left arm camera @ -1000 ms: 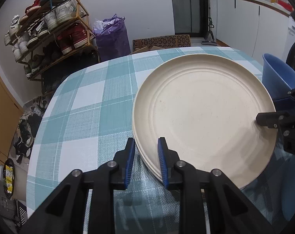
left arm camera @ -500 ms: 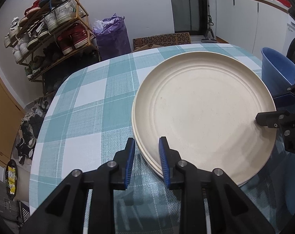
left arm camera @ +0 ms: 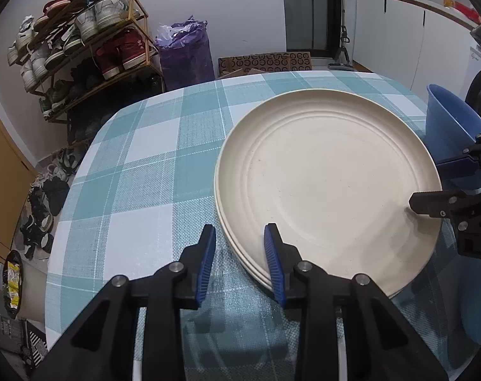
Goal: Organize plates and bowls
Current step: 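Open the right gripper and release the plate on the stack, then move the right gripper toward the group of blue bowls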
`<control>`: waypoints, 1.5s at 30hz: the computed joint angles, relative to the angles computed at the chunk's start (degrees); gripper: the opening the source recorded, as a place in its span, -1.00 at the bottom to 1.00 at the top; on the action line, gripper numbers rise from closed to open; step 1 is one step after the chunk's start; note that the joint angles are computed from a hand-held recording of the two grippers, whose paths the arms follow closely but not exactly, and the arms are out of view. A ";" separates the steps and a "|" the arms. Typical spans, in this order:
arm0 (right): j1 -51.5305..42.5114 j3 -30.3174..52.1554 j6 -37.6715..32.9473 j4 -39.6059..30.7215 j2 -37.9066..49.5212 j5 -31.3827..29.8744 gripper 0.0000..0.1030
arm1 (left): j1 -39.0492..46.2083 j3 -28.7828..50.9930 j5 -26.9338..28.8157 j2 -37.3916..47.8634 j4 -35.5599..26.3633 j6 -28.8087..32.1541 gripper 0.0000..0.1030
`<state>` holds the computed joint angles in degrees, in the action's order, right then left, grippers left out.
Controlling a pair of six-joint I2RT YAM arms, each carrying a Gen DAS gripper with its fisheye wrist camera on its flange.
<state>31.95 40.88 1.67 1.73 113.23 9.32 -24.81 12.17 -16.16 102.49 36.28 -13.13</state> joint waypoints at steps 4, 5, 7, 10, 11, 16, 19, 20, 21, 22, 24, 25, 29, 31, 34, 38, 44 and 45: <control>0.18 -1.67 0.16 0.72 -2.11 -0.18 -0.03 | -0.04 -0.56 0.73 -2.60 -2.46 -0.87 -0.27; 0.13 -2.27 0.17 0.84 -3.02 -0.40 -0.03 | -0.08 -1.06 0.74 -3.82 -3.05 -0.99 -0.17; 0.10 -3.37 0.32 1.15 -4.65 -0.72 -0.03 | -0.41 -2.26 0.69 -7.38 -4.89 -1.49 -0.07; -0.22 -5.86 0.53 2.14 -8.45 -2.12 0.21 | -1.34 -3.75 0.03 -14.45 -9.54 -2.14 -0.03; -0.08 -6.87 0.96 2.40 -9.98 -2.22 0.34 | -1.63 -4.12 -0.20 -16.70 -11.02 -2.25 -0.01; 0.97 -11.90 1.80 2.82 -18.79 -2.13 0.50 | -4.33 -5.07 -1.45 -32.51 -23.99 -4.45 0.42; 1.40 -14.65 2.03 1.49 -25.37 -2.27 0.57 | -7.93 -4.98 -3.82 -42.85 -33.05 -6.83 0.66; 1.42 -15.66 1.94 1.03 -27.79 -2.37 0.65 | -9.47 -4.65 -4.55 -45.98 -36.17 -7.55 0.70; 1.61 -16.72 1.96 0.29 -30.64 -2.13 0.70 | -10.75 -4.22 -5.16 -48.07 -38.57 -8.24 0.80; 1.71 -17.58 1.92 -0.39 -33.05 -1.91 0.78 | -12.51 -3.63 -6.13 -50.21 -41.28 -9.26 0.87; 1.86 -19.14 1.83 -2.66 -38.75 -1.25 0.91 | -16.17 -2.51 -8.26 -53.58 -45.70 -11.25 1.00; 1.78 -19.79 1.72 -3.92 -41.26 -1.05 0.96 | -17.40 -2.07 -9.01 -54.61 -47.15 -11.89 1.00; 0.71 -21.75 1.05 -11.34 -52.96 -0.70 0.98 | -22.25 0.49 -11.05 -56.26 -52.10 -15.01 1.00; -0.61 -22.54 0.57 -14.31 -57.85 -1.23 0.98 | -25.41 1.98 -12.66 -55.96 -54.03 -17.16 1.00; -4.50 -23.53 -0.79 -19.85 -66.19 -3.85 0.98 | -29.35 3.67 -14.95 -55.27 -55.78 -19.58 1.00; -12.91 -23.87 -4.73 -28.33 -78.11 -8.73 0.98 | -33.23 5.95 -16.71 -53.78 -57.11 -22.27 1.00; -35.15 -21.37 -15.24 -40.25 -90.08 -26.11 0.98 | -37.77 9.85 -19.76 -50.98 -58.72 -24.54 1.00; -41.87 -20.43 -18.68 -42.58 -90.79 -31.35 0.98 | -38.34 10.50 -20.08 -50.49 -58.89 -24.83 1.00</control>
